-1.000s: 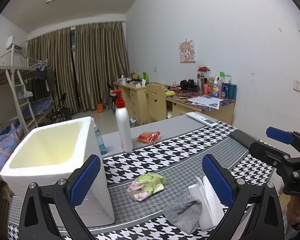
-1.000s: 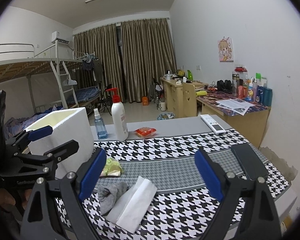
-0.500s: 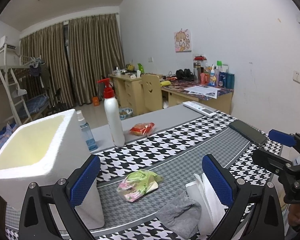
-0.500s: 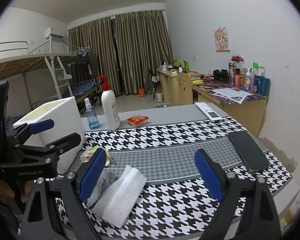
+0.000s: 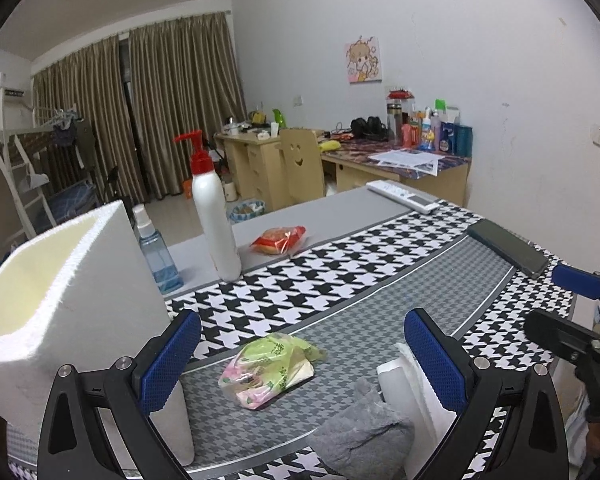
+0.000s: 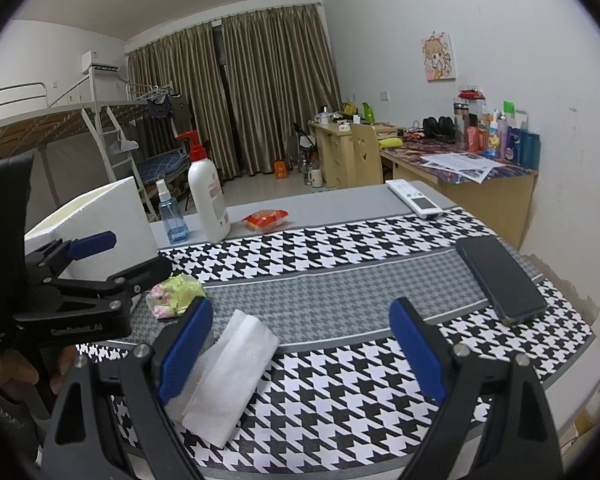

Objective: Organize soft objects
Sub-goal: 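Lower the left gripper onto the green-and-pink snack packet and close on it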

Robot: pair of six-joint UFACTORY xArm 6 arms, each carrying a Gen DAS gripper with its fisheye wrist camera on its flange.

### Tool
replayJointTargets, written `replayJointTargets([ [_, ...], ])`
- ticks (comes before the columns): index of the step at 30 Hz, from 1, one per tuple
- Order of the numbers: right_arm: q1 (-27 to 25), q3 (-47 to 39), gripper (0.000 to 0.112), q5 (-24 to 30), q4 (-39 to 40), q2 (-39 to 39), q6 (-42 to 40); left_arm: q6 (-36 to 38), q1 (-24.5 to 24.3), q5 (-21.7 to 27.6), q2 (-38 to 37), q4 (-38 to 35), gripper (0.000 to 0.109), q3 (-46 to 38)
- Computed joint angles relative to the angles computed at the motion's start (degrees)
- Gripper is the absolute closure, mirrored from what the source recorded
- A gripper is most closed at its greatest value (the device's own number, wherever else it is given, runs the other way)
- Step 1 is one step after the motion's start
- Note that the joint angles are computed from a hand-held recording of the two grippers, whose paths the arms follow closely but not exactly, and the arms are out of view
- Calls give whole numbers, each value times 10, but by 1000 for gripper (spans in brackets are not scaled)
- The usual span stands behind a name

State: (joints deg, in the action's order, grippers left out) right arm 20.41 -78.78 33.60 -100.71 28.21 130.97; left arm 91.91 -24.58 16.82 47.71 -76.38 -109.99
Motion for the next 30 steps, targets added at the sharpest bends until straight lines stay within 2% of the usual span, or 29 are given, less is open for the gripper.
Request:
replayJointTargets([
  [10,-9,-17,20,-27,3,15,-11,-123,1,0,49,122,7,-50],
  [14,-13,-24,20,-39,9,22,-19,-177,2,8,68,178,12,-75],
  [19,-18,-32,20,-48,11,29,-24,-300,12,44,105,291,15,-123],
  [21,-20,-35,20,-54,11,32,-26,-325,16,61,115,312,20,-140],
  [24,-24,-45,20,-67,18,39,-37,-350,17,62,125,340,21,-150],
  [30,-32,-65,20,-97,40,58,-68,-404,26,107,157,388,24,-202],
])
